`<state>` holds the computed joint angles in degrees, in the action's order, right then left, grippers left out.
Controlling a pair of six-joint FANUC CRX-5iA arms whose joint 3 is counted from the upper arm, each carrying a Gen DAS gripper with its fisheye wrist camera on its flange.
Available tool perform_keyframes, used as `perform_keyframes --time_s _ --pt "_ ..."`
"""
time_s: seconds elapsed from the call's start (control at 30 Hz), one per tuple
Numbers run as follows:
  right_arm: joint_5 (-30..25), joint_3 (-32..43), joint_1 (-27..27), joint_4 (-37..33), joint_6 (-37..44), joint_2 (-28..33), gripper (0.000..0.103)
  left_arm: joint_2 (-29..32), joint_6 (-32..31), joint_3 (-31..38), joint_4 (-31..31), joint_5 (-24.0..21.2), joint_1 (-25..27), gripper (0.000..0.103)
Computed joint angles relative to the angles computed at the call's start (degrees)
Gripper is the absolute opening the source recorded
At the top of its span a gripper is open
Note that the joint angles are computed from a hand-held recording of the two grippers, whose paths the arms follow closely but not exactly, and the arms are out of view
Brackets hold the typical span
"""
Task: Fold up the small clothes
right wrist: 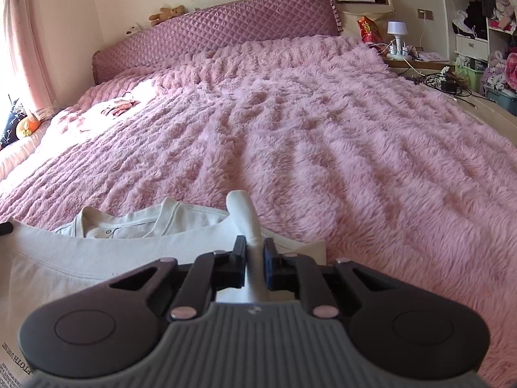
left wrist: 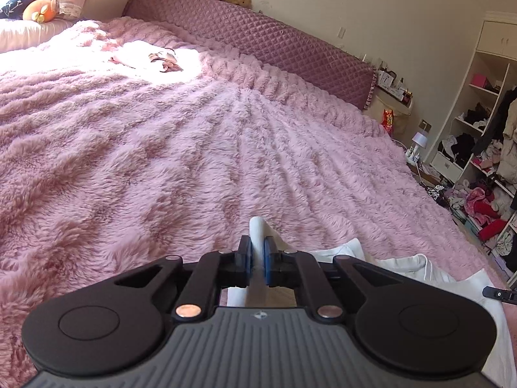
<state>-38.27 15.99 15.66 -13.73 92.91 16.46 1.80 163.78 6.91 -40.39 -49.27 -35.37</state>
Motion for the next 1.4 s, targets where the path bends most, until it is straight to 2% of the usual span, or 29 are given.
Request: perform_keyframes --time_s 0.1,0.17,0.2,0.27,0.3,0.33,0.37,0.4,0.5,0.6,0.7,0.8,0.87,1.1,1.13,1.2,1.23,1.27,1.33,1.4 --pt "-0.65 0.04 0.93 6.18 -7.17 2.09 0.005 3.54 -7.74 2.22 8.16 -3.52 3.33 0.009" --pt "-1.98 0.82 0.91 6.71 -9.8 3.52 0.005 5.5 -9.79 3.46 11.13 -5.7 4.45 0.013" --pt "-1.08 0.07 1.29 7.88 -11.03 3.55 0.005 6.09 -9.34 4.34 9.95 -7.19 3.88 0.019" --pt "-0.51 -0.71 2.02 9.96 -11.93 3.58 0.006 5.91 -10.07 4.65 9.77 -7.7 3.66 0.02" --pt "-0.16 -1.17 2.32 11.04 -12.3 3.36 0.007 5.33 -9.91 4.52 9.84 -7.92 3.59 0.025" --pt "-0.02 -1.26 2.23 10.61 -11.89 2.99 0.015 4.15 -9.56 3.67 10.16 -7.2 3.68 0.028" --pt "-0.55 -0.9 1.72 8.59 -10.71 2.3 0.025 2.46 -8.97 2.23 10.06 -5.74 3.61 0.029" --pt "-0.74 -0.86 1.24 6.75 -9.37 1.55 0.029 0.58 -8.2 0.81 9.4 -4.66 3.23 0.032" --pt "-3.42 -1.02 -1.66 -3.43 0.48 -2.75 0.03 -7.66 -8.38 -6.13 10.25 1.16 2.48 0.041" --pt "-8.19 -2.79 -5.25 -12.28 8.42 -7.58 0.031 -15.46 -9.9 -12.54 11.09 4.26 0.04 0.047" --pt "-12.9 -6.53 -8.46 -17.45 13.3 -12.86 0.037 -20.65 -13.4 -17.14 13.71 4.33 -2.61 0.048" --pt "-16.21 -10.87 -10.97 -19.68 15.68 -17.33 0.041 -22.52 -15.63 -18.98 14.58 0.65 -6.32 0.048" --pt "-18.09 -13.17 -12.69 -21.2 16.9 -19.4 0.043 -22.64 -17.63 -20.29 17.13 -0.13 -6.46 0.048" --pt "-20.58 -16.12 -14.58 -23.04 17.51 -21.58 0.045 -23.39 -31.2 -26.25 29.39 7.01 -2.09 0.048" --pt "-20.6 -16.14 -14.4 -22.96 17.4 -21.53 0.045 -23.08 -33.81 -26.69 31.45 7.77 -1.45 0.048" --pt "-20.77 -15.72 -13.79 -22.23 16.82 -20.97 0.045 -22.22 -35.75 -26.54 32.36 7.98 -1.77 0.041" --pt "-20.78 -15.66 -13.43 -21.7 16.48 -20.77 0.047 -22.07 -37.11 -26.87 33.16 8.52 -1.66 0.032" --pt "-20.79 -15.27 -13.02 -21.21 16.11 -20.38 0.052 -22.22 -37.41 -27.13 32.93 9.08 -2.08 0.029" --pt "-20.53 -15.48 -12.72 -21.23 16.13 -20.5 0.056 -22.51 -36.38 -27.04 31.18 9.44 -2.84 0.009" --pt "-19.94 -16.02 -11.87 -20.13 16.44 -20.96 0.057 -22.07 -35.79 -25.9 29.6 7.28 -3.46 0.008"
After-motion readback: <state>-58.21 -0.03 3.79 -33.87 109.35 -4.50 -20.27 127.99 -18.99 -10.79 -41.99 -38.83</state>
